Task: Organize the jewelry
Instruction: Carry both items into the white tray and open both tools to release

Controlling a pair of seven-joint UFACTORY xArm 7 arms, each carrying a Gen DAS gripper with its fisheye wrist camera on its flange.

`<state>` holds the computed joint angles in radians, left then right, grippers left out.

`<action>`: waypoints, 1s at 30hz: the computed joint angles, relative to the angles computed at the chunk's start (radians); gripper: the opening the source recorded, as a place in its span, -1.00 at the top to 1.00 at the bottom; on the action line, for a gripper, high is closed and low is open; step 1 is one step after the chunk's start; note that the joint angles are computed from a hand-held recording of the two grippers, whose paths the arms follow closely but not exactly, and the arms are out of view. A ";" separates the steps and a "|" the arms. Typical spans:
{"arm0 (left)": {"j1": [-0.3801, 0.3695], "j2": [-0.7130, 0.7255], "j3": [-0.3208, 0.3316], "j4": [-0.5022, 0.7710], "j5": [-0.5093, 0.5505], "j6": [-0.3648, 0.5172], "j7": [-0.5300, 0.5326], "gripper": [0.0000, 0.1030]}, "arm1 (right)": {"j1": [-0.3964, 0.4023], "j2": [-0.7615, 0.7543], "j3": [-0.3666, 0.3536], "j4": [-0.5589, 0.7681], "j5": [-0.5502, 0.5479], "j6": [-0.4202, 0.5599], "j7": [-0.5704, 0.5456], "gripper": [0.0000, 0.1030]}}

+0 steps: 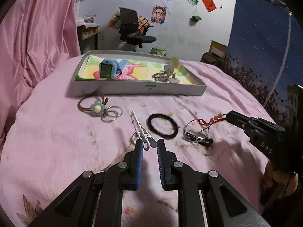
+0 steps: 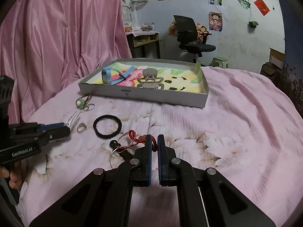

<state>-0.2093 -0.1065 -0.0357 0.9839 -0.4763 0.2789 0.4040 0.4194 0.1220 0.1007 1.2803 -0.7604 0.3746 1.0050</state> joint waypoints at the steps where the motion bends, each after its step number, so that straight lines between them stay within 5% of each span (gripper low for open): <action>1: -0.004 -0.004 0.001 -0.003 -0.013 -0.008 0.013 0.71 | 0.002 -0.004 -0.004 -0.002 -0.018 -0.004 0.018 0.90; 10: -0.042 -0.018 0.016 -0.012 -0.127 -0.054 0.122 0.71 | -0.002 -0.029 -0.001 0.012 -0.250 0.027 0.188 0.90; 13: -0.042 -0.018 0.016 -0.012 -0.129 -0.054 0.122 0.71 | 0.005 -0.013 0.017 0.044 -0.243 0.109 0.122 0.90; 16: -0.043 -0.018 0.015 -0.012 -0.132 -0.052 0.123 0.71 | -0.006 0.008 0.031 0.065 -0.100 0.132 -0.030 0.90; 22: -0.043 -0.018 0.014 -0.012 -0.133 -0.053 0.123 0.71 | 0.012 0.008 0.027 0.073 0.006 0.217 -0.153 0.90; 30: -0.056 -0.013 0.017 -0.007 -0.159 -0.080 0.140 0.71 | 0.003 -0.053 0.026 0.043 -0.114 0.293 -0.047 0.90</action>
<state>-0.2655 -0.1195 -0.0183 0.9774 -0.6356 0.1992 0.5439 0.4224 0.0688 0.1264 1.3231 -0.8739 0.6677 0.9580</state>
